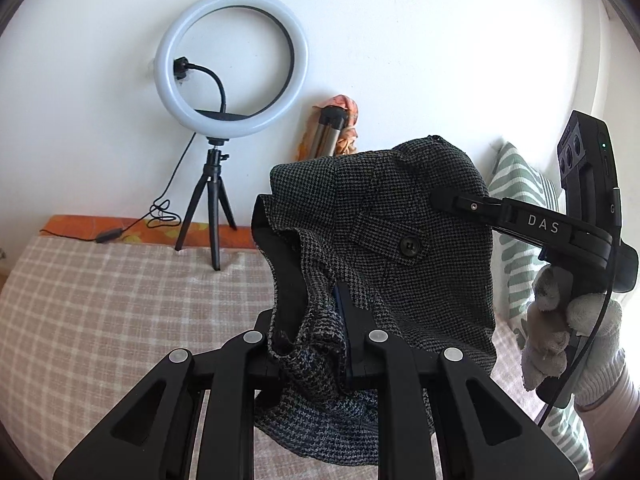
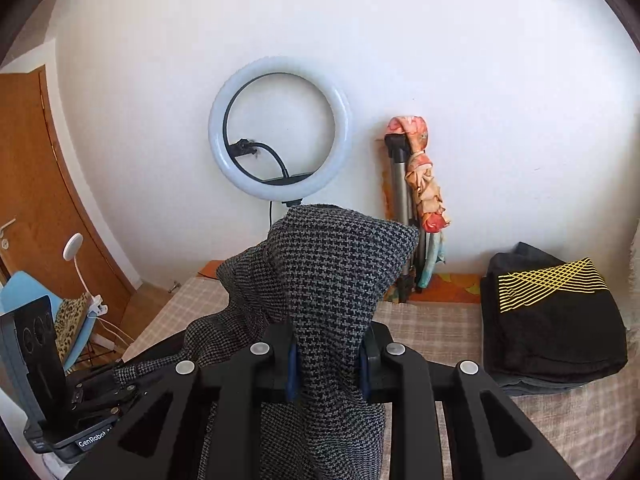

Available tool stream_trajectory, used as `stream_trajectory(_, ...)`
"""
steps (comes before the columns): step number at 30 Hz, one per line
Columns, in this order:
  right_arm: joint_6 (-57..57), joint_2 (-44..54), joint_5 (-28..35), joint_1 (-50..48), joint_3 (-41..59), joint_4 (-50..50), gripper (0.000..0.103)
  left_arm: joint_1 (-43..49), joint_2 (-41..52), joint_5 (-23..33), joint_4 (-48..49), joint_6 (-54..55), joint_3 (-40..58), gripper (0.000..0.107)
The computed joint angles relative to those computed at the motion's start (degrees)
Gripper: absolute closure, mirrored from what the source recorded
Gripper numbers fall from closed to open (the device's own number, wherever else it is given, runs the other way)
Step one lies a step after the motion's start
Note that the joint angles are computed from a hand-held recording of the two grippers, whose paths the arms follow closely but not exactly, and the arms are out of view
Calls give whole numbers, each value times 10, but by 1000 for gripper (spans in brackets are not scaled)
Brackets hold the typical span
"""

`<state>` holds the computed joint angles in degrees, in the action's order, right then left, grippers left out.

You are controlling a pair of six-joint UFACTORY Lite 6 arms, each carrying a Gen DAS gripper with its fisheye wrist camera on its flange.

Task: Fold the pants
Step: 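Lift the folded trousers with both tools and carry them toward the clothes stack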

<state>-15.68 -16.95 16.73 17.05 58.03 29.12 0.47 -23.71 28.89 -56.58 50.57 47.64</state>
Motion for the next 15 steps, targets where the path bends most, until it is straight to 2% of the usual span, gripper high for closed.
stream_trajectory(7,-265,-38,122,-200,2,212,81,-182,90,-100,174,-217,101,90)
stream_trajectory(13,-398,20,231,-366,69,293,82,-295,210,-161,271,-354,200,90)
stream_trajectory(15,-425,54,261,-408,102,307,82,-327,257,-175,343,-427,244,90)
